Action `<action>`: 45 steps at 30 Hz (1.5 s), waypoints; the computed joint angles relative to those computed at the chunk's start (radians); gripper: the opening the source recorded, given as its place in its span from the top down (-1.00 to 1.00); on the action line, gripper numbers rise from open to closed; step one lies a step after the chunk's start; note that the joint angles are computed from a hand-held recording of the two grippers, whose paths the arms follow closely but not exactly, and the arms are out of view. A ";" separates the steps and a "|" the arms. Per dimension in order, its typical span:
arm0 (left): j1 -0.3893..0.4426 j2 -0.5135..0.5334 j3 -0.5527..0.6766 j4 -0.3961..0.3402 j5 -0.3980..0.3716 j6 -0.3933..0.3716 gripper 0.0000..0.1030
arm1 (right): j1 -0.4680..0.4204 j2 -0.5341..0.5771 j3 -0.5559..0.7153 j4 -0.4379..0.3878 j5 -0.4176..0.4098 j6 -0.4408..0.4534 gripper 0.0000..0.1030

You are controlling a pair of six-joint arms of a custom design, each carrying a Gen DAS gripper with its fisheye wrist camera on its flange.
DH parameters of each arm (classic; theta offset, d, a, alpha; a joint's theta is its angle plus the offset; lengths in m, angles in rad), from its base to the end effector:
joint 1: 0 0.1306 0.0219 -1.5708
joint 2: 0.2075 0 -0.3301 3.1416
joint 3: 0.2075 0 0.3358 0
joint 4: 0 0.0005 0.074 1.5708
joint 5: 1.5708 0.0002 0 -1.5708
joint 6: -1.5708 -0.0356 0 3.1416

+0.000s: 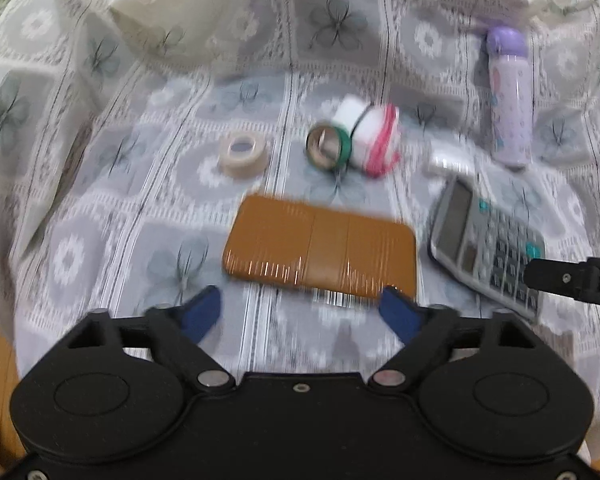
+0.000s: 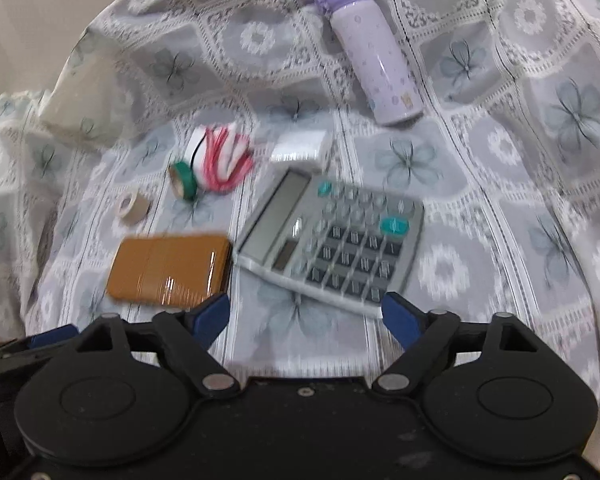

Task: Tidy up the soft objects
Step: 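Move the left tool to the green tape roll while the right tool approaches the white packet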

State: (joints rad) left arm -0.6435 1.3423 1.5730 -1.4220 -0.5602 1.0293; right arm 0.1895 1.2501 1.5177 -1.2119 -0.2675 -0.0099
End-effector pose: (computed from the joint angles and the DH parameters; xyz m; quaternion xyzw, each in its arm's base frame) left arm 0.3153 -0.2134 0.4406 -0.2321 0.9163 0.0474 0.3230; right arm 0.3635 0.0788 0.4595 -0.1255 0.9354 0.1566 0.2913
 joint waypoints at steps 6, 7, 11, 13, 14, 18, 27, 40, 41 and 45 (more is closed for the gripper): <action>0.084 0.030 0.011 0.126 -0.012 -0.149 -0.70 | 0.018 0.138 0.102 0.108 0.017 -0.047 -0.88; 0.096 0.038 0.018 0.137 -0.010 -0.162 -0.70 | 0.026 0.148 0.106 0.137 0.040 -0.055 -0.89; 0.134 0.092 0.068 0.141 -0.016 -0.215 -0.70 | 0.061 0.225 0.157 0.218 0.114 -0.026 -0.89; 0.148 0.113 0.090 0.143 -0.026 -0.249 -0.70 | 0.071 0.271 0.198 0.229 0.132 -0.018 -0.89; 0.154 0.121 0.097 0.144 -0.031 -0.261 -0.71 | 0.074 0.292 0.217 0.230 0.134 -0.016 -0.89; 0.182 0.154 0.122 0.147 -0.028 -0.291 -0.71 | 0.084 0.379 0.301 0.209 0.144 -0.014 -0.88; 0.231 0.210 0.155 0.131 -0.038 -0.289 -0.71 | 0.084 0.468 0.381 0.148 0.109 -0.052 -0.88; 0.285 0.377 0.322 0.009 0.004 -0.349 -0.69 | 0.084 0.482 0.397 0.139 0.106 -0.058 -0.88; 0.286 0.394 0.346 -0.015 -0.007 -0.349 -0.69 | 0.084 0.482 0.395 0.138 0.105 -0.058 -0.88; 0.280 0.437 0.418 -0.101 -0.086 -0.333 -0.69 | 0.084 0.472 0.387 0.137 0.097 -0.053 -0.88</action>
